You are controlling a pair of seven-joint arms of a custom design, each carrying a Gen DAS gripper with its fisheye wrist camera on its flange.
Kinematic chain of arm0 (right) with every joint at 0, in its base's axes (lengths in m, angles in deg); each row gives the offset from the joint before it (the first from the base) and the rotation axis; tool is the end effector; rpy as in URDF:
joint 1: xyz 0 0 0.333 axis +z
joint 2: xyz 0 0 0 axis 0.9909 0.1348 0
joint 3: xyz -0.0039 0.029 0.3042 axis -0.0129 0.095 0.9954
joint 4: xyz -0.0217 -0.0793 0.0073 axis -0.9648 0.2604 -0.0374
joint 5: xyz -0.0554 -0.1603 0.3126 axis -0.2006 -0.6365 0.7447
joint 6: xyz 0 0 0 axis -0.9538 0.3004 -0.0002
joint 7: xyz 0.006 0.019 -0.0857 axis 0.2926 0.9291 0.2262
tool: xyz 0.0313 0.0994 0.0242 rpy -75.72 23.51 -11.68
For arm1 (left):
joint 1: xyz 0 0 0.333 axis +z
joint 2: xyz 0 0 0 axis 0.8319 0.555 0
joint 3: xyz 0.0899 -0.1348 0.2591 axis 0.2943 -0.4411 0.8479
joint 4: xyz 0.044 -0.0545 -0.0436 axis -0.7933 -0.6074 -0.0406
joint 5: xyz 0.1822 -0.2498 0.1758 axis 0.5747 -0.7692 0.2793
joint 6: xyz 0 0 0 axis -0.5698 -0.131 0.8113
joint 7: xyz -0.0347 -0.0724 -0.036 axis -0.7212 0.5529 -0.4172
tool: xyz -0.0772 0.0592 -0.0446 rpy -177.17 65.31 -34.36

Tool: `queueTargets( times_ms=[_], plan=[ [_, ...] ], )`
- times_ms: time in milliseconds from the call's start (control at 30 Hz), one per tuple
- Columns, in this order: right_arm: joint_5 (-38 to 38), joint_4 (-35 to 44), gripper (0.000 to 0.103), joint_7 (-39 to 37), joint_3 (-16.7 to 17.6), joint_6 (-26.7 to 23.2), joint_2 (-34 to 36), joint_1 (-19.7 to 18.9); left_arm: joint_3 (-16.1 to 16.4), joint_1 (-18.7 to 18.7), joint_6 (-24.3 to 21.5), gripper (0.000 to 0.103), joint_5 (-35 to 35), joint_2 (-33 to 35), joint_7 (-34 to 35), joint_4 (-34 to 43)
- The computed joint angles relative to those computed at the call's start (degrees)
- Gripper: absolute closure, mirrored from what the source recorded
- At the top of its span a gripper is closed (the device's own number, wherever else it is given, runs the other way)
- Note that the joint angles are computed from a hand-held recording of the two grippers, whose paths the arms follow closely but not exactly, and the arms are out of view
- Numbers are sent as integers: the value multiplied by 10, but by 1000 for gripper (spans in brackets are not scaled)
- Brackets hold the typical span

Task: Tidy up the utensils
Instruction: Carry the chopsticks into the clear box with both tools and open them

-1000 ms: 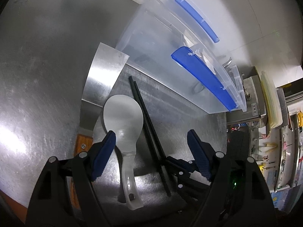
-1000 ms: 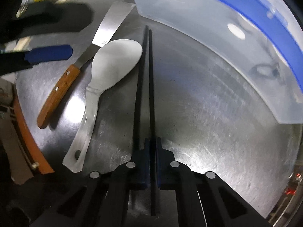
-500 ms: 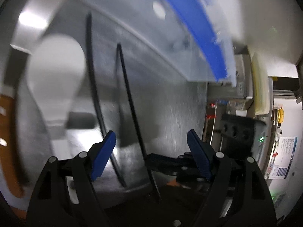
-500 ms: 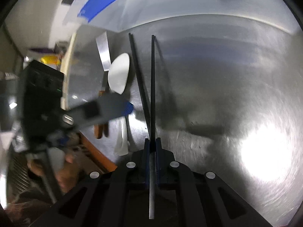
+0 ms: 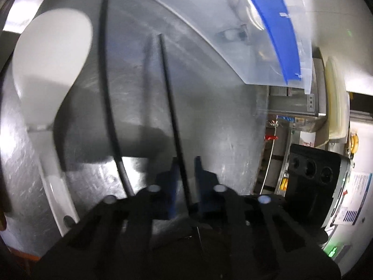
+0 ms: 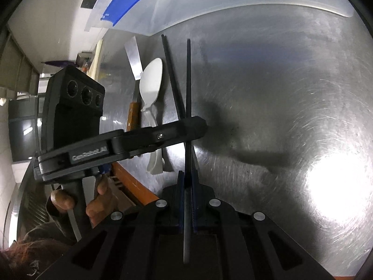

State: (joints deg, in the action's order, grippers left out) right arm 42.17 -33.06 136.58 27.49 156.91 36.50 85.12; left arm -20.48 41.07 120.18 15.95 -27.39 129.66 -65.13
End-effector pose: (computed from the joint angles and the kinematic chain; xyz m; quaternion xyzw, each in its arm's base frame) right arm 0.6338 0.1343 0.4031 -0.7474 0.5544 0.3134 0.1891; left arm 0.4992 -0.3047 0.5260 0.7593 -0.5282 0.2888 0.2471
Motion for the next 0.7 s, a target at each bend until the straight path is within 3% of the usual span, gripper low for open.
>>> queueTargets(
  times_ms=[367,533,700],
  plan=[
    [-16,61,96,-47,16,-53,27,10,12,-25,84,98,-5,-101,-40,-105],
    [12,103,96,-96,30,-61,28,9,18,-30,118,97,141,-155,-129,-110],
    [38,178,96,-123,34,-46,38,1,36,-29,105,97,248,-123,-135,-10]
  ],
)
